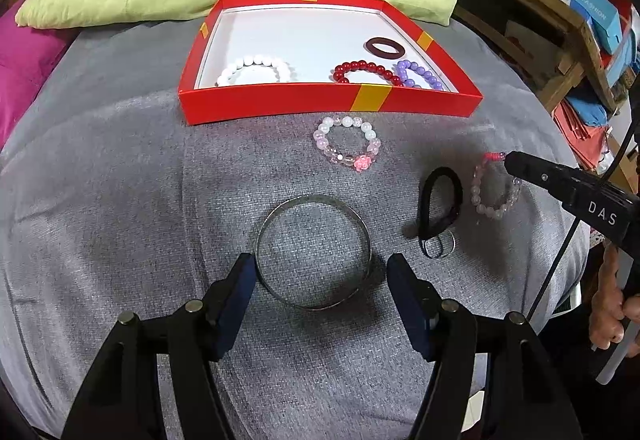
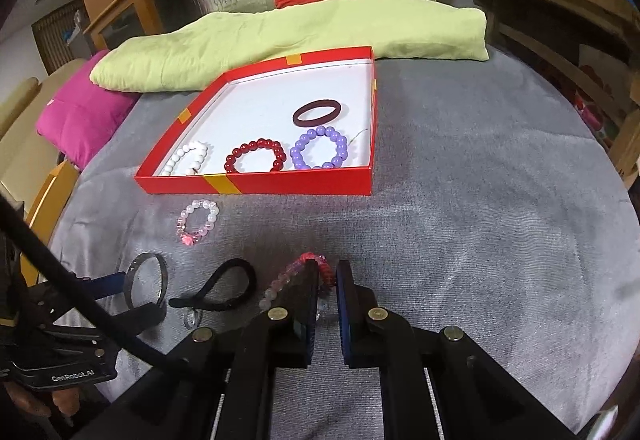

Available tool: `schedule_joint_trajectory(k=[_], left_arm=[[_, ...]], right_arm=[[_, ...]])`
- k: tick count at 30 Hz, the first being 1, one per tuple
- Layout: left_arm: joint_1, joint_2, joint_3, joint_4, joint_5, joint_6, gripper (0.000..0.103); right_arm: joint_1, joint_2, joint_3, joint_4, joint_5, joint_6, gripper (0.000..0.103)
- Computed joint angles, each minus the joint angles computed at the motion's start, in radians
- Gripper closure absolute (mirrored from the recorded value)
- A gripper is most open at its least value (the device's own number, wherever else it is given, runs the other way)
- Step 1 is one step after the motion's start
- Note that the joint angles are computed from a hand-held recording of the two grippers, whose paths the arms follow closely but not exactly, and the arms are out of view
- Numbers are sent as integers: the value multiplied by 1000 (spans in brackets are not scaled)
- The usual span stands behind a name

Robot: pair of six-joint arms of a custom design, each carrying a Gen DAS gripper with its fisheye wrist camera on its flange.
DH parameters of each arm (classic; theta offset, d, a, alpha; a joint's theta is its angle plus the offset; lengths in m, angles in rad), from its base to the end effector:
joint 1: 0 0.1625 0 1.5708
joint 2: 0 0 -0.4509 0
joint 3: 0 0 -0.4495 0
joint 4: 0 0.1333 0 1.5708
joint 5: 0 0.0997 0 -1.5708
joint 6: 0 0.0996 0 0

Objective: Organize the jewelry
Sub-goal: 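Lower left tool around the silver bangle while right tool grasps the pink-white bead bracelet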

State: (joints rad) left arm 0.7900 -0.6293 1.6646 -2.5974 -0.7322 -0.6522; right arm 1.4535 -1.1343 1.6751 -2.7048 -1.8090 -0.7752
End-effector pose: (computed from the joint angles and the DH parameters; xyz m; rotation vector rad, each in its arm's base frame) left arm -0.3405 -0.6382 -0.0261 0.1597 2.4077 -0.6984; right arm 0.0256 -0.7207 0.3152 0.7544 -2.5062 0.5860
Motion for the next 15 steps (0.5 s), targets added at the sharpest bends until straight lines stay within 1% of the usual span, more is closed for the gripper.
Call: schedule_joint_trajectory(k=[4, 7, 15], left_arm=[[0, 7, -4, -9, 11, 19, 35], [0, 11, -8, -7, 26, 21, 42], [-1, 4, 0, -36, 22, 36, 42]], right_arm=[[0, 2, -2, 16, -4, 9, 94], [0, -1, 3, 11, 1, 5, 94], [-5, -4, -8, 39, 17, 23, 94]])
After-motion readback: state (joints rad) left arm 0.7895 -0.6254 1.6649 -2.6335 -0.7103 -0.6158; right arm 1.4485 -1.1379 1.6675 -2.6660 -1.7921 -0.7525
